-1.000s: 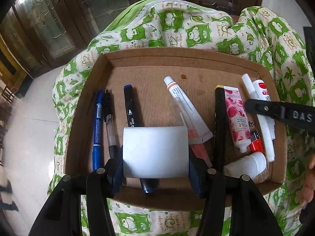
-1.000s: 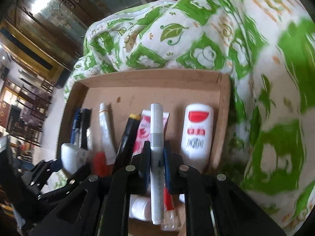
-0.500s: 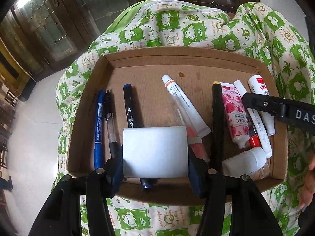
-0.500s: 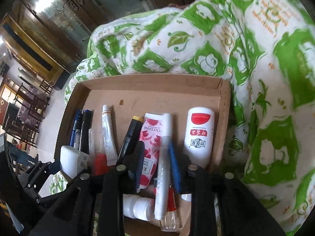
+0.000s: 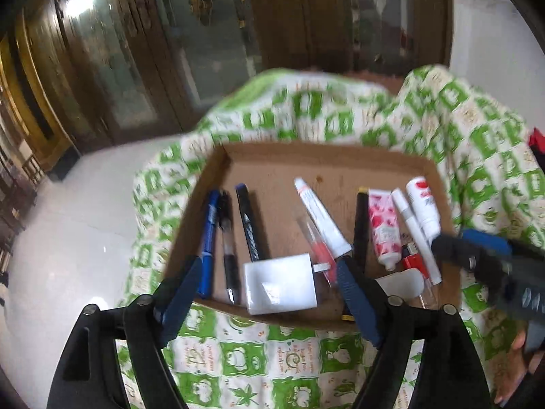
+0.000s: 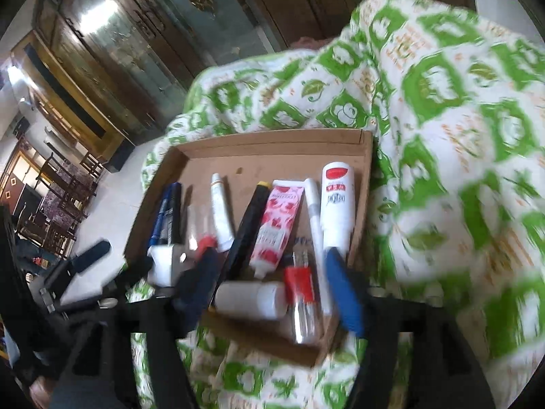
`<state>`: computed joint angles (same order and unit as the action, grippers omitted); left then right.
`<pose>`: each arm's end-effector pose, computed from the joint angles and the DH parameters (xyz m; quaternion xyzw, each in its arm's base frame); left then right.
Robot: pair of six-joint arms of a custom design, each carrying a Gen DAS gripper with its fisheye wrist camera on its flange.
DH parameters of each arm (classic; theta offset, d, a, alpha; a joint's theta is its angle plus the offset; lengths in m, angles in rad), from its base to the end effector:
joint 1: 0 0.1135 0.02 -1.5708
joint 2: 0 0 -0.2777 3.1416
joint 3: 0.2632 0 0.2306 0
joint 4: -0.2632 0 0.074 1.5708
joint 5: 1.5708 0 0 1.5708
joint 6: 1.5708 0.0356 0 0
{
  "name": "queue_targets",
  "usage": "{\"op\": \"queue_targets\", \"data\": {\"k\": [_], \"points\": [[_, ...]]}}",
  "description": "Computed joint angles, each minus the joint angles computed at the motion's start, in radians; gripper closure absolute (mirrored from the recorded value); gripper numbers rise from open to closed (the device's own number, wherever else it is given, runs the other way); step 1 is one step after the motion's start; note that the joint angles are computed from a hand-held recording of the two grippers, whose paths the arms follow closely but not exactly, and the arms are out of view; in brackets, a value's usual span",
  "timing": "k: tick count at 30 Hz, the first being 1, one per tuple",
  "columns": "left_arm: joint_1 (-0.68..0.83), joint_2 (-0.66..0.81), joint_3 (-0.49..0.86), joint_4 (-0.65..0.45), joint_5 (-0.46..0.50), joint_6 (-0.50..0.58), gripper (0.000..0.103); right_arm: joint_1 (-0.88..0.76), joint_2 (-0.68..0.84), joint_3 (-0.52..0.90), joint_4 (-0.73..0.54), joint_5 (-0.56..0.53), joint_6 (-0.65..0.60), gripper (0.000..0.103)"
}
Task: Organize rigid objects
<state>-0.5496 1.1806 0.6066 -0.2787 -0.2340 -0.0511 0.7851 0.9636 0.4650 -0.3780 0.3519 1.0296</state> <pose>0.1795 -0.1003 0.2180 0.1896 0.9112 0.0011 0.3657 0.1180 0.1005 0.2052 0.1720 0.9117 0.1625 0.3359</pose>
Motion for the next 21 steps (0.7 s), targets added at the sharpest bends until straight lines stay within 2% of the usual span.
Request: {"op": "queue_targets", "data": {"k": [2, 4, 6, 8, 13, 21], "points": [[-0.009, -0.074, -0.017, -0.029, -0.004, -0.015, 0.011, 0.112, -0.027, 0.003, -0.059, 0.074, 0.085, 0.02], [-0.004, -0.13, -0.023, -0.071, 0.003, -0.026, 0.01, 0.217, -0.047, 0.0, -0.097, 0.104, 0.169, 0.005], [-0.005, -0.193, -0.03, -0.123, 0.004, -0.036, 0.007, 0.296, -0.04, 0.004, -0.125, 0.116, 0.247, 0.001], [-0.006, -0.229, -0.034, -0.166, -0.008, -0.037, 0.004, 0.366, -0.021, 0.01, -0.144, 0.132, 0.319, 0.0], [0.034, -0.277, -0.035, -0.237, 0.01, -0.033, 0.001, 0.435, 0.08, 0.076, -0.203, 0.146, 0.377, 0.0], [-0.012, -0.314, -0.008, -0.307, -0.021, -0.049, 0.001, 0.634, 0.153, 0.195, -0.408, 0.317, 0.573, 0.0]]}}
